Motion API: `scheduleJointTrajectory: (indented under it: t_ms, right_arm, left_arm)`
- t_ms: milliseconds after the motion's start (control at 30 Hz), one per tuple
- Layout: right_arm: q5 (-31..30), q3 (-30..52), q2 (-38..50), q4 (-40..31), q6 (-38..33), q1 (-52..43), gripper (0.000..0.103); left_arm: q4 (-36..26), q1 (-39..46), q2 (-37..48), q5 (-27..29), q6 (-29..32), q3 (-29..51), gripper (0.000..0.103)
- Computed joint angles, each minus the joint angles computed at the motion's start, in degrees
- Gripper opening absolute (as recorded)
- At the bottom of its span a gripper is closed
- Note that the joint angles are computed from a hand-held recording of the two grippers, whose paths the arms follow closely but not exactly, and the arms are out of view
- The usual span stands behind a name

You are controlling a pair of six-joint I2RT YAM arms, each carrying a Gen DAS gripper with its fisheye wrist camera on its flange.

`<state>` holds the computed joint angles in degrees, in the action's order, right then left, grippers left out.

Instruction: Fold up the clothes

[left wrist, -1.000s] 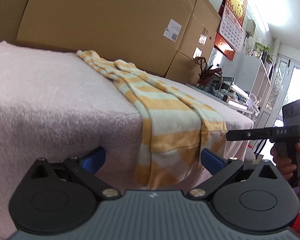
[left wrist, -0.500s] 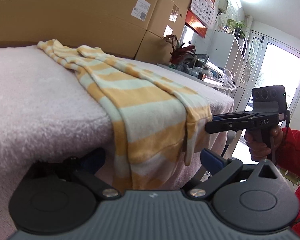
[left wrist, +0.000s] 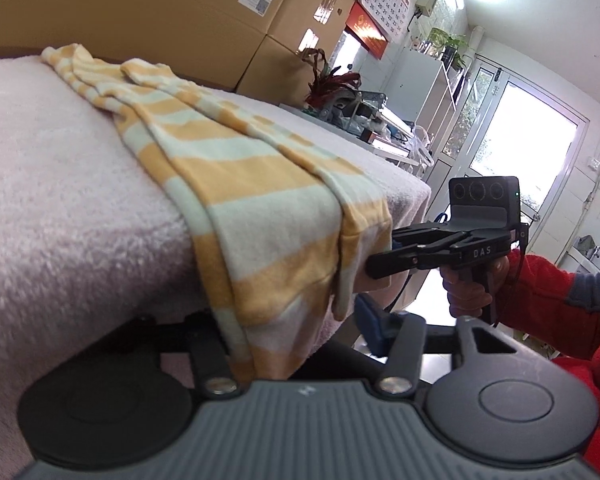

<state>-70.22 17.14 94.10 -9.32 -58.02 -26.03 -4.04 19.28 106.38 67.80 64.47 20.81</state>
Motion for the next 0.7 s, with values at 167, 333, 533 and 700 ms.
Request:
scheduleJointTrajectory:
  t_ms: [167, 333, 533, 700]
  right_arm:
    - [0.04, 1.8, -0.72, -12.73, -10.46, -2.4, 0.015]
    - [-0.05, 6.83, 1.18, -32.9, -25.81, -5.58, 0.013]
    - [-1.15, 13.77, 6.65, -57.3, -46.25, -9.82, 0.013]
    - [-3.25, 18.98, 12.03, -71.66, -57.66, -9.79, 0.013]
  left_arm:
    - [-16.56, 2.73, -0.63, -0.22, 11.65, 3.52, 0.023]
    - [-31.66, 5.32, -2.53, 0.2, 22.39, 6.01, 0.018]
    - [-49.01, 6.74, -0.86, 2.96, 31.85, 11.22, 0.018]
    - [-57.85, 6.09, 1.11, 7.0, 35.54, 14.81, 0.018]
